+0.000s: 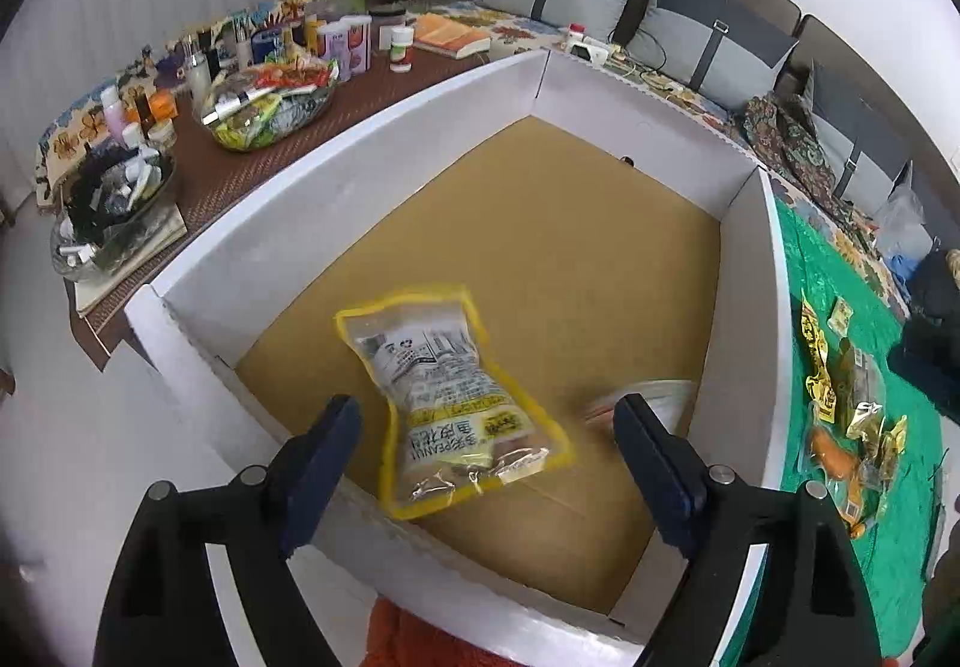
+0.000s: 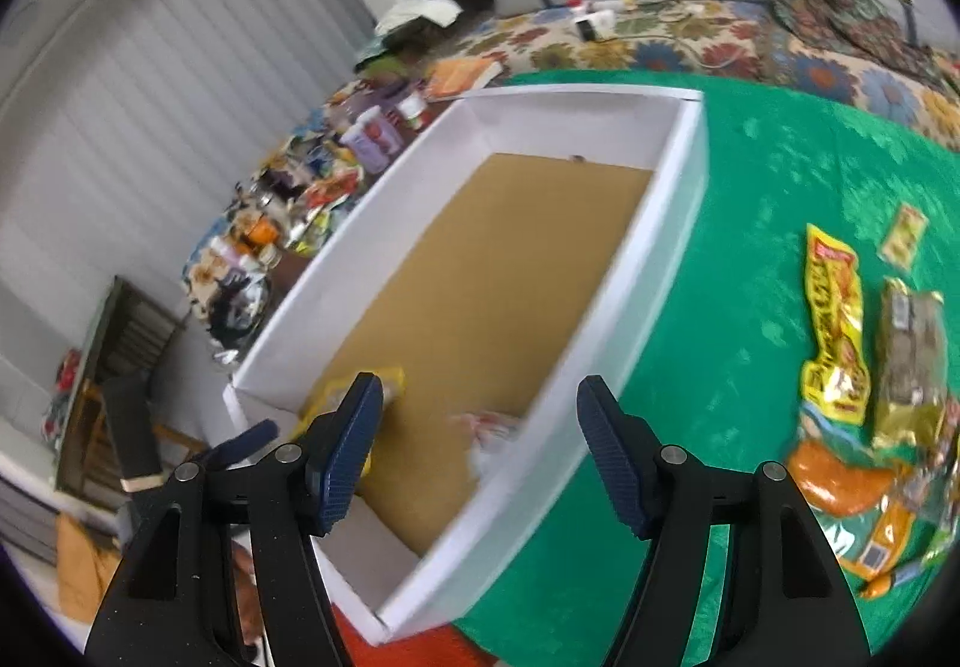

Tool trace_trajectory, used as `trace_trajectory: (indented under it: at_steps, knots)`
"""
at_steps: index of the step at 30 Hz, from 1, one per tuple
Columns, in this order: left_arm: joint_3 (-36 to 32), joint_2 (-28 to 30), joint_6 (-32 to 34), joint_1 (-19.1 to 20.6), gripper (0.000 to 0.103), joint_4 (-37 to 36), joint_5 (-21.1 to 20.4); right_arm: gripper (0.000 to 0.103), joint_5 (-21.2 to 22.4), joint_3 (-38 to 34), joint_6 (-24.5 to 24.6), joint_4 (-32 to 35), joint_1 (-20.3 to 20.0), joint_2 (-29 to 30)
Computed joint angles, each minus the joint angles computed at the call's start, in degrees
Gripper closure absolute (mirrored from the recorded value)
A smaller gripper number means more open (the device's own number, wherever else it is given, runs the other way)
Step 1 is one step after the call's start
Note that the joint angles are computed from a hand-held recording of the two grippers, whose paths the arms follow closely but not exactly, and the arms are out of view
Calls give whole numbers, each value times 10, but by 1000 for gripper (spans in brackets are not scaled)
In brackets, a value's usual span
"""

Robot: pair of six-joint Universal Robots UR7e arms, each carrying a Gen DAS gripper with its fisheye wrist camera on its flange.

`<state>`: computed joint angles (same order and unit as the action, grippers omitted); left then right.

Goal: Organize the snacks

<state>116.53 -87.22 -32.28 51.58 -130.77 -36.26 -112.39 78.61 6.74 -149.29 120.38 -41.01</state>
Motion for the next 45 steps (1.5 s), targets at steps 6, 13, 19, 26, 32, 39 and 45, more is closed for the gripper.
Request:
trace_trajectory:
  at_steps: [6, 13, 19, 26, 32, 39, 45]
  knots:
    - [14, 28, 82, -50, 17, -105, 12, 32, -138, 167, -71, -146, -27, -90]
    - [27, 134, 283, -93, 4, -334, 42, 32, -311, 396, -110, -319, -131, -237]
    - [-19, 192, 209, -77, 4, -214, 64, 32, -342, 458, -92, -359, -208, -329]
    - [-7, 182, 147, -83, 4, -137, 76, 26, -325, 457, -148, -402, -247, -344]
    - [-3, 187, 117, -90, 4, -109, 87, 22, -324, 472, -158, -432, -248, -343]
    - [33, 225, 183, -129, 4, -270, 222, 20, -327, 474, -159, -435, -247, -342]
    - [54, 295, 408, -212, 3, -630, 254, 20, -327, 474, -160, -435, -247, -342]
